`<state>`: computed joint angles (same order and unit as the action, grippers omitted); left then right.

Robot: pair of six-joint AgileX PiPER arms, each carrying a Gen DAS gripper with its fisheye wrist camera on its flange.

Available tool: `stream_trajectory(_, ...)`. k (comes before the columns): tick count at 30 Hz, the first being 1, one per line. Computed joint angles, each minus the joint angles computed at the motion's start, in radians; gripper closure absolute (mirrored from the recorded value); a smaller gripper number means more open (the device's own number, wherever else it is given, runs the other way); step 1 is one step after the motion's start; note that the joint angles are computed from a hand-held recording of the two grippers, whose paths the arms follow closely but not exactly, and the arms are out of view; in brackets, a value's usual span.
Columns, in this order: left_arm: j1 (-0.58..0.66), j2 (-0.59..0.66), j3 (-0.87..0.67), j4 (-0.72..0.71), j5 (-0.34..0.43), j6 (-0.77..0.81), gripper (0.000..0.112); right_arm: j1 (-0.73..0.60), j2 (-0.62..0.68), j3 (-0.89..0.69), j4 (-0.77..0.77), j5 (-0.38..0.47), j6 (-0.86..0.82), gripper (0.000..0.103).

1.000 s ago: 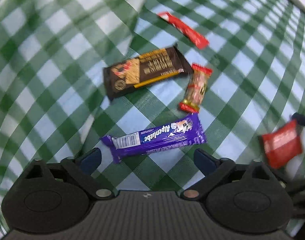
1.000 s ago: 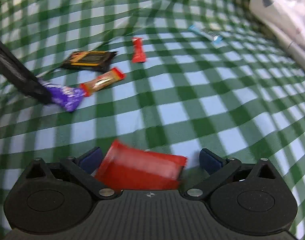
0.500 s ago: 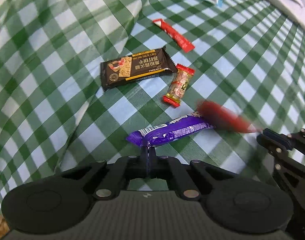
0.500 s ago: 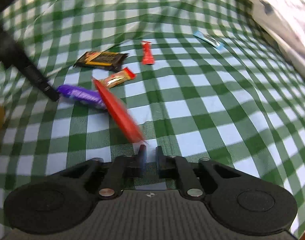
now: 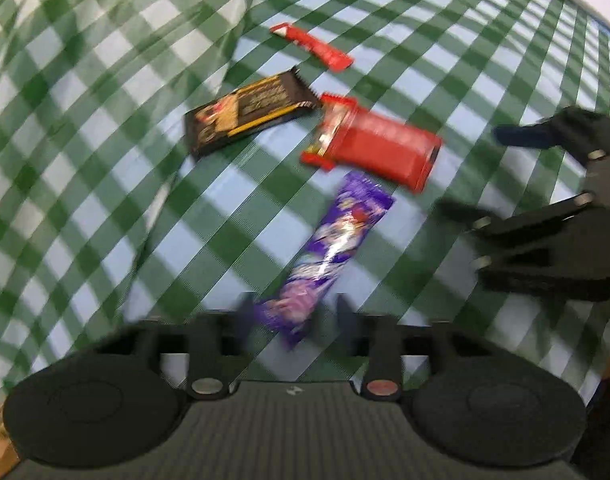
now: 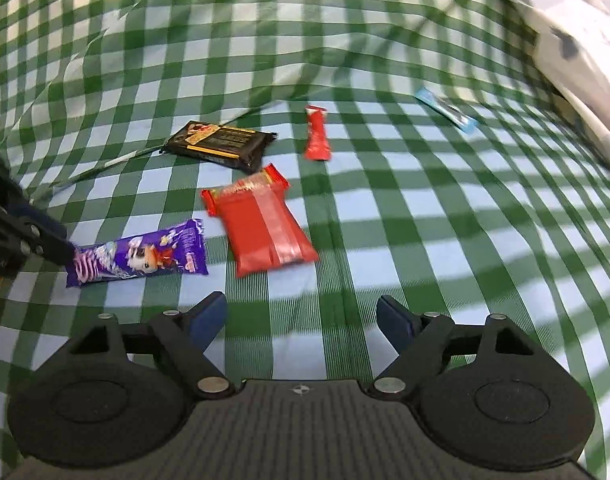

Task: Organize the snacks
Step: 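Grasp the purple bar with the left tool while the right tool grasps the red packet, then carry the purple bar and red packet over the box and lower them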

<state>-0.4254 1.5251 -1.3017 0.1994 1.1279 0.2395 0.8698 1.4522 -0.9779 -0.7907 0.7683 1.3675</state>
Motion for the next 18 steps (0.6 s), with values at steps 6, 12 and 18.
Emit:
stream_trajectory(6,0.015,0.176,-0.084,-0.009,-0.047,-0.039,0.056,-0.139,0.078,0.003,-0.007,-0.198,-0.128,0.008)
stream_trajectory(12,0.053,0.156,-0.108,-0.087,-0.018,-0.025,0.099,-0.164,0.116,0.009,-0.195,-0.322,-0.069,0.048)
stream_trajectory(18,0.098,-0.031,-0.076,-0.194,0.085,-0.066,0.099,-0.068,0.066,-0.021,-0.137,-0.128,-0.048,0.061)
